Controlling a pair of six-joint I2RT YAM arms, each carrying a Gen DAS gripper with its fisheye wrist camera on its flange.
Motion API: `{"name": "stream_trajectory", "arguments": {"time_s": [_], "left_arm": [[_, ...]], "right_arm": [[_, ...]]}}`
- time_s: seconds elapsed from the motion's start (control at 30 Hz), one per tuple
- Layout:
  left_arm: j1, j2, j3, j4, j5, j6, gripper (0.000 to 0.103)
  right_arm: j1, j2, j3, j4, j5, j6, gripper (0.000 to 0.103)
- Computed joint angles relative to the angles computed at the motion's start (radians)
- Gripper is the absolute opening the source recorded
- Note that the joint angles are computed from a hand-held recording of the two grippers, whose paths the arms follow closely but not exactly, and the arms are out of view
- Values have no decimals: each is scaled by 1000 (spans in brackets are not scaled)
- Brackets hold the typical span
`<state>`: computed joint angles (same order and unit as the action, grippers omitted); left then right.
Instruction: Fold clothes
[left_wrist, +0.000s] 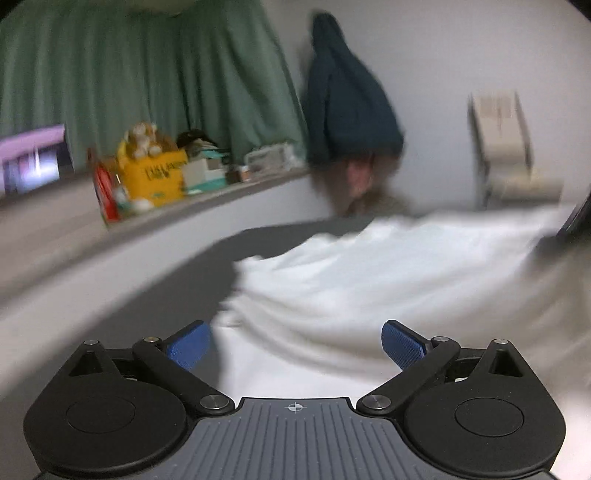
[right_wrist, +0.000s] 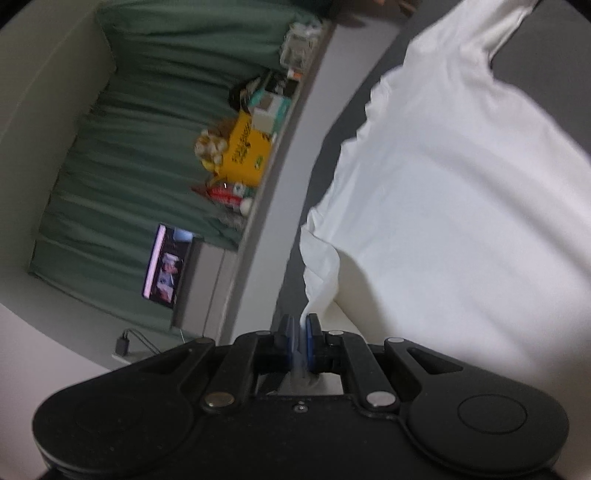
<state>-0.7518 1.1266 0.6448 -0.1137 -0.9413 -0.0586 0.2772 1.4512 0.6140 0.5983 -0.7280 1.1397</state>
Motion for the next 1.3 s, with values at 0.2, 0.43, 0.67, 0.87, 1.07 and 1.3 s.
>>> {"name": "stream_trajectory", "arguments": {"time_s": [0.2,0.43,0.67,0.87,1.07,1.3], "left_arm": [[249,279,44,291,40,547,100],[441,507,128,597,186,898,100],[498,626,214,722,336,1057,100],[539,663,242,754,318,1018,100],[607,680,310,606,253,822,100],[655,575,241,585,376,675,100]], "right_arm": [[-39,22,-2,26,-28,48,8],[-95,43,-27,145,-88,134,8],[-135,153,-71,515,-167,395,8],[-149,201,-90,597,-157,492,8],[-125,63,36,-214,-30,71,8],[-94,58,84,-408,77,4,8]]}}
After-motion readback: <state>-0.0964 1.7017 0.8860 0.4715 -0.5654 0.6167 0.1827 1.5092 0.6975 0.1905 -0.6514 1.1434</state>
